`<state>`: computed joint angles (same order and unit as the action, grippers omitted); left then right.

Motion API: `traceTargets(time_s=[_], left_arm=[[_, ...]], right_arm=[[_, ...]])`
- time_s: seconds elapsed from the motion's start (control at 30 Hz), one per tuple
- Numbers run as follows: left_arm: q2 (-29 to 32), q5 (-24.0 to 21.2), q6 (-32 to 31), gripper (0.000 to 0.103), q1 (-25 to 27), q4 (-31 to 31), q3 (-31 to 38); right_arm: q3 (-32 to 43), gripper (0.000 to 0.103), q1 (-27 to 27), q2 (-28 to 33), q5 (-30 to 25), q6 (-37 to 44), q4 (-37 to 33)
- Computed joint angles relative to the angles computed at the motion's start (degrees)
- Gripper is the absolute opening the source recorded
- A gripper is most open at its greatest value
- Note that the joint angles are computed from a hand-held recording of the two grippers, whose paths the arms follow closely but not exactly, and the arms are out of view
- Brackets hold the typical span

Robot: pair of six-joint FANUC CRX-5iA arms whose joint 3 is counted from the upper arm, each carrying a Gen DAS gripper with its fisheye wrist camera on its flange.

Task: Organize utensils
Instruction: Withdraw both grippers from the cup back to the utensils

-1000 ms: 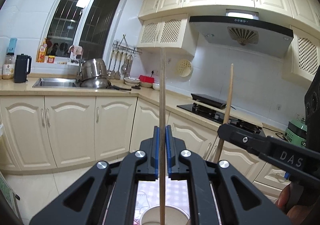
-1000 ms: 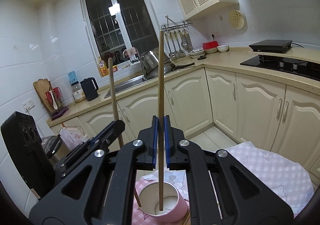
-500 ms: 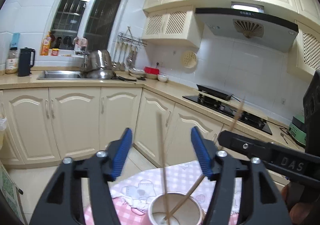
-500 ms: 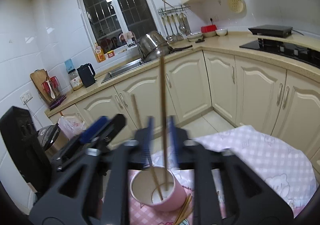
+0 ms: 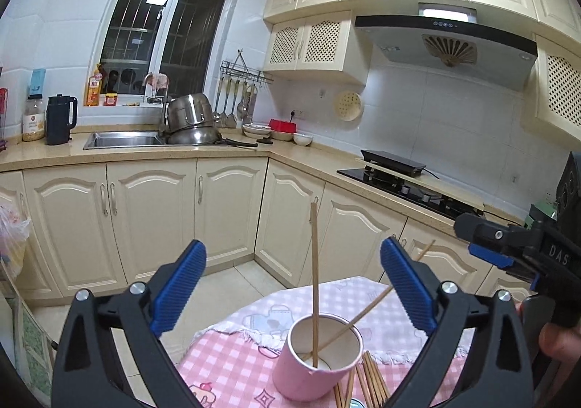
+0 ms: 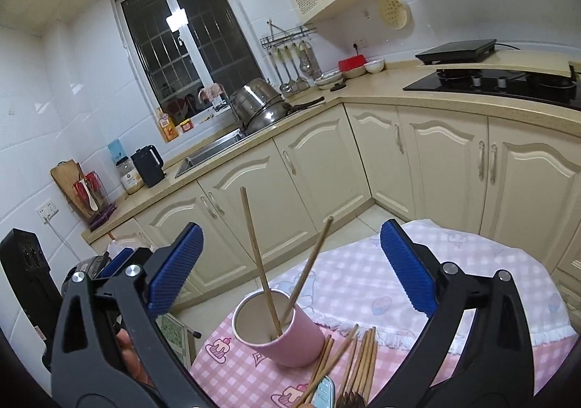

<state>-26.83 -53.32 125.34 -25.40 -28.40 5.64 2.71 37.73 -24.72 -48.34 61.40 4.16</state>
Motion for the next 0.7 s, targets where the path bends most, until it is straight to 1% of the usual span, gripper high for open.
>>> traceTargets(time_s=[0.13, 0.37, 0.47, 0.7], left_arm=[[-0.42, -1.99, 0.97, 0.095, -2.05, -1.65, 0.76], [-0.98, -5.35, 2.29, 0.095, -5.95, -4.47, 1.52], [-1.15, -6.21, 2.87, 0.095, -6.97, -5.00, 1.59], [-0.72, -8.12, 3.00, 0.095, -9.84, -6.42, 2.10]], right_arm=[[-0.54, 0.096, 0.78, -1.61, -1.70, -0.82, 1.77], [-0.10, 0.096, 0.21, -2.98, -5.92, -0.87, 1.61], [-0.03, 0.096, -0.08, -3.52, -7.90, -0.87, 1.40], [-0.45, 0.096, -0.33, -4.72, -10.64, -0.30, 1.07]])
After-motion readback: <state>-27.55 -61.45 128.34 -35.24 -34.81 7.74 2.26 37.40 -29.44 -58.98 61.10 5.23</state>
